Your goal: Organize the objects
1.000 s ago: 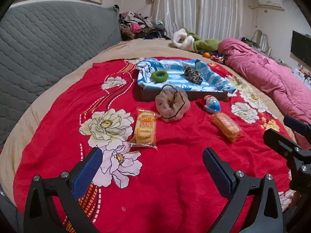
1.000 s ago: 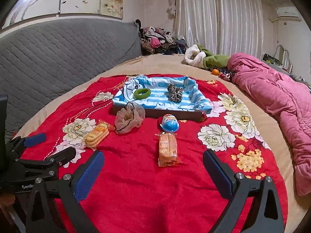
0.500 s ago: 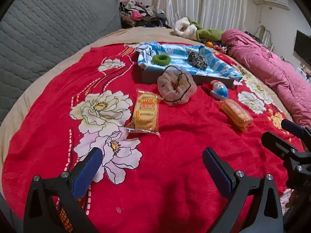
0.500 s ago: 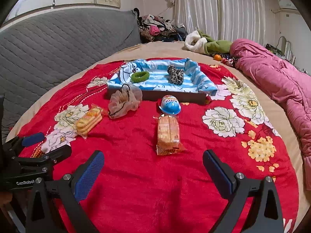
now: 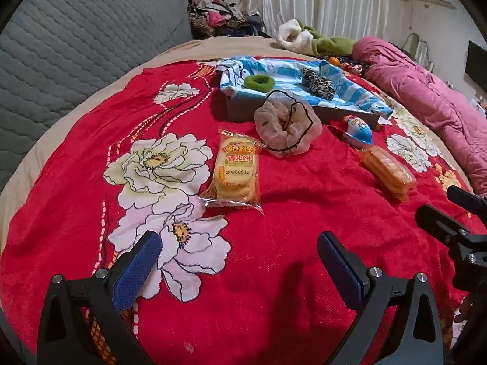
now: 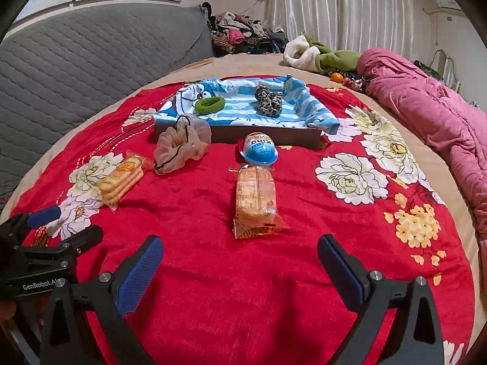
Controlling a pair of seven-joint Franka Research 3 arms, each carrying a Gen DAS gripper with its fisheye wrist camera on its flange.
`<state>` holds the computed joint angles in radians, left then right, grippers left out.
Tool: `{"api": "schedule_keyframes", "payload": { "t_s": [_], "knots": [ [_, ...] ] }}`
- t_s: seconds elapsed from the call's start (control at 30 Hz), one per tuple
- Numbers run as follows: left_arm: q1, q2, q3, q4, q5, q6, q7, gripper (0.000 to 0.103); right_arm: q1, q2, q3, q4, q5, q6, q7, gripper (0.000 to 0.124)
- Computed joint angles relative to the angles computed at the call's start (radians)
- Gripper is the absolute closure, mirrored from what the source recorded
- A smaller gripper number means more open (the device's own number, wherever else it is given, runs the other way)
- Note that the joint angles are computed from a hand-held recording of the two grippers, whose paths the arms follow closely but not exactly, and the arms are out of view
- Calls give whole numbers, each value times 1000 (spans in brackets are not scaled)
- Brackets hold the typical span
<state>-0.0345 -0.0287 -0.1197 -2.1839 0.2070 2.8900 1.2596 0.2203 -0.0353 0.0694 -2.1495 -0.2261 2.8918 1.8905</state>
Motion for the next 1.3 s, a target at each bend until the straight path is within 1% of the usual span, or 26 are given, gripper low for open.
{"api": "schedule_keyframes", "payload": {
  "t_s": [0.13, 0.3, 0.4, 0.53, 0.67, 0.73, 0.83, 0.93, 1.1, 1.3],
  "knots": [
    [0, 15, 1, 18, -32, -3, 22, 1, 5, 13, -4, 15, 51, -3, -32, 22],
    [2, 41, -2, 50, -45, -5, 34, 1, 9, 36, -12, 48, 44, -20, -34, 22],
    [3, 61, -4, 75, -43, -12, 34, 1, 13, 51, -21, 65, 11, -24, -6, 22],
    [4, 88, -9, 110, -45, -21, 42, 1, 18, 73, -31, 91, 28, -38, -16, 22],
    [7, 124, -15, 157, -55, -41, 54, 1, 26, 101, -44, 129, 9, -62, -6, 22],
    [6, 138, -13, 173, -38, -46, 44, 1, 26, 115, -45, 144, 44, -68, -33, 22],
    [9, 163, -16, 205, -44, -63, 48, 1, 32, 141, -53, 177, 58, -105, -44, 22],
    [7, 182, -13, 232, -25, -77, 37, 1, 37, 159, -60, 197, 74, -115, -56, 22],
    [13, 216, -20, 282, -38, -110, 51, 1, 40, 178, -64, 223, 107, -123, -87, 22],
    [10, 246, -20, 324, -27, -128, 56, 1, 48, 203, -77, 261, 110, -139, -83, 22]
  ]
}}
